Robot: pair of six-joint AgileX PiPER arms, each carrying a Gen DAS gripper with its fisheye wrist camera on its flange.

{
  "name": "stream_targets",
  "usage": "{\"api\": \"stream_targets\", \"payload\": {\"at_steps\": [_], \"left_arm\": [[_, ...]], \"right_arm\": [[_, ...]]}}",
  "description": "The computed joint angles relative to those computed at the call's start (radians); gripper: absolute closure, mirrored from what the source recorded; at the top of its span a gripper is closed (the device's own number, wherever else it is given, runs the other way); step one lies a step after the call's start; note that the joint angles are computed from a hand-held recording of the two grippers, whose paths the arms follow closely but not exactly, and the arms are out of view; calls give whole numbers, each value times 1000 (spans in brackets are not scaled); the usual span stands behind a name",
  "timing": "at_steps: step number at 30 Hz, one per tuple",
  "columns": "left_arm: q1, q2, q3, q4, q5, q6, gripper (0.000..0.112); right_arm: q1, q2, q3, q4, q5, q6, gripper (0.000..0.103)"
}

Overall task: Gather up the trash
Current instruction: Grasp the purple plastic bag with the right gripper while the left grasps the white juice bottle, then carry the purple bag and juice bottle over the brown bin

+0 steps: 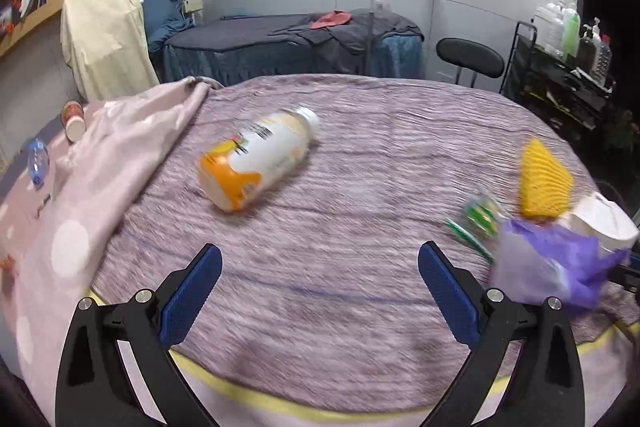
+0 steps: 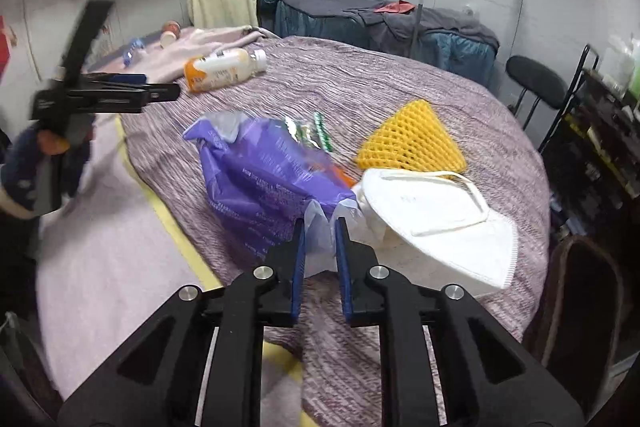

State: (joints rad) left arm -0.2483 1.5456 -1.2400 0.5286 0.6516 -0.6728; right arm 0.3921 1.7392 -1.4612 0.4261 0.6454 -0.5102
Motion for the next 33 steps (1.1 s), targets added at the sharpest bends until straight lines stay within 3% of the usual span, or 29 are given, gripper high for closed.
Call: {"api": "stream_targets", "payload": {"at_steps": [4, 6, 8, 14, 18, 19, 23, 33], "left_arm": [[115, 92, -147, -115, 20, 206, 15], [162, 167, -255, -181, 65, 320, 15], [175, 245, -367, -151, 124, 364, 15], [224, 549, -806, -326, 412, 667, 15], [205, 713, -1018, -289, 546, 697, 19], [197, 726, -1028, -270, 544, 692, 22], [204, 699, -999, -325, 514, 669, 51], [128, 422, -530, -230, 242, 437, 52]], "right_arm": [[-2, -22, -6, 79, 16, -40, 89], [4, -26, -14, 98, 16, -38, 89], [8, -25, -27, 105, 16, -28, 89], [9, -25, -36, 144, 20, -25, 89], [2, -31, -29, 165, 27, -30, 89], [0, -37, -22, 170, 27, -35, 89], [-16, -42, -13, 212, 27, -70, 89], [-59, -92, 69, 338, 7, -167, 89]]}}
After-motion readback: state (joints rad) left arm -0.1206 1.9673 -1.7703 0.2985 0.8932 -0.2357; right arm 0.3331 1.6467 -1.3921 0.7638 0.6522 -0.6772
